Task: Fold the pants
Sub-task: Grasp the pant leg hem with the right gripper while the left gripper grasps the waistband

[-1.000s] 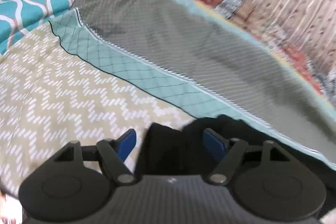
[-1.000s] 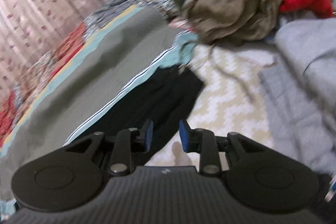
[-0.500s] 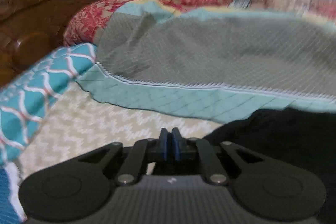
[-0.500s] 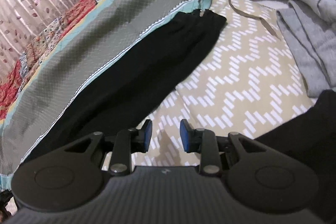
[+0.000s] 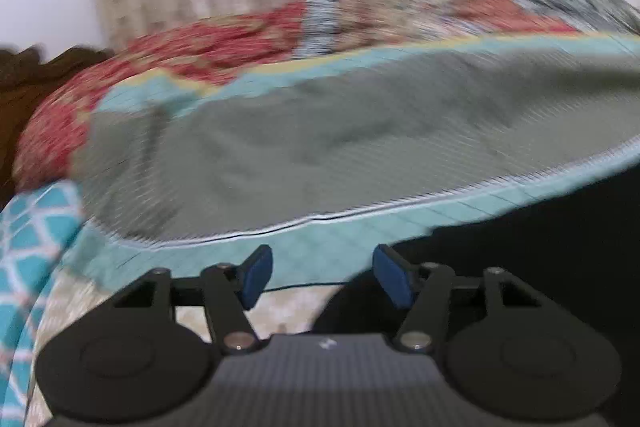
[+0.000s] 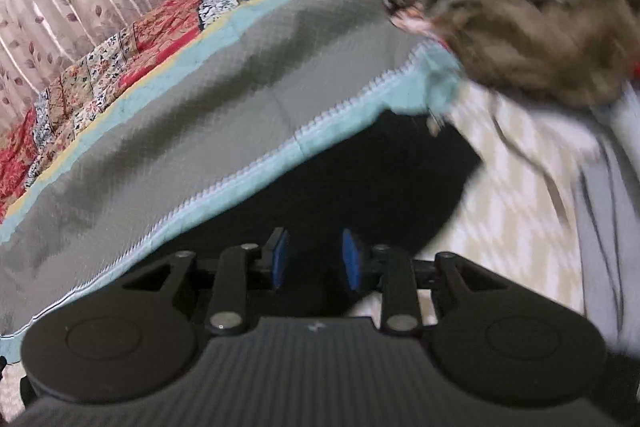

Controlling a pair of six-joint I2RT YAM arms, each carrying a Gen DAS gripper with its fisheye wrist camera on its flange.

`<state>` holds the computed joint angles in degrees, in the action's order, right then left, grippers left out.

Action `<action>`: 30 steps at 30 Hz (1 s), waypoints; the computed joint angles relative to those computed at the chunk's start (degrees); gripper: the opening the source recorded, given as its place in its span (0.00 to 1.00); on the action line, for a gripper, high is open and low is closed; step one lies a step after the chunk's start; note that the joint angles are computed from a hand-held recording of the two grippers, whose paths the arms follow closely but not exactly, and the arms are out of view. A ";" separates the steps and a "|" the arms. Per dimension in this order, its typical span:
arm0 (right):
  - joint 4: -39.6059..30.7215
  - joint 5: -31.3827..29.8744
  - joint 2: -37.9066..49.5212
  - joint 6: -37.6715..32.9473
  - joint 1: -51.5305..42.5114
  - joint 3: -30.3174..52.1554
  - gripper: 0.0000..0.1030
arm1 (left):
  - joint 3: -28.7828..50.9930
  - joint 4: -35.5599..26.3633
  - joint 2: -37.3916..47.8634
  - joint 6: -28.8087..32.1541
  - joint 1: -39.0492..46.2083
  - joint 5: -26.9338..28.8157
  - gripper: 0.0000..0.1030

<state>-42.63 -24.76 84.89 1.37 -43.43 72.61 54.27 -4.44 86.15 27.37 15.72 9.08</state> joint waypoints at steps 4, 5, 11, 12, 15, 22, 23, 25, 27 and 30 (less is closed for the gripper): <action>1.79 5.75 11.44 7.42 3.77 10.20 0.39 | 3.05 -1.62 5.58 -0.47 -3.55 -0.18 0.76; 1.17 6.66 14.64 9.60 4.46 13.13 0.41 | 3.96 -2.05 7.40 -0.54 -4.01 -0.26 0.76; -0.49 16.82 27.65 13.75 8.04 24.46 0.49 | 3.82 2.77 14.99 4.02 -6.65 -4.89 0.50; -0.86 17.29 29.67 15.26 8.08 25.99 0.49 | 2.90 3.84 14.55 4.06 -6.76 -4.45 0.34; -2.21 19.39 33.92 16.69 8.71 29.03 0.49 | 0.73 6.31 13.57 4.57 -7.73 -6.46 0.12; 5.14 20.23 28.36 14.42 7.82 20.34 0.05 | -3.29 7.92 6.60 1.65 -7.01 -5.34 0.08; 6.66 18.91 26.58 15.15 6.99 18.45 0.05 | -4.02 7.43 4.56 0.90 -6.61 -4.71 0.08; 8.26 15.54 22.71 15.87 4.95 15.34 0.05 | -6.15 5.89 -1.18 -0.17 -5.65 -2.87 0.08; 9.04 11.25 17.22 15.31 2.43 11.55 0.05 | -9.08 3.74 -8.38 -0.86 -4.37 -0.70 0.08; 9.26 4.38 9.01 14.51 -2.62 6.18 0.02 | -12.49 -2.11 -20.28 -2.10 -1.00 3.75 0.08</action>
<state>-33.38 -20.38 93.90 15.87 -46.05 78.79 41.78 -6.55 65.87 25.27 14.72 12.82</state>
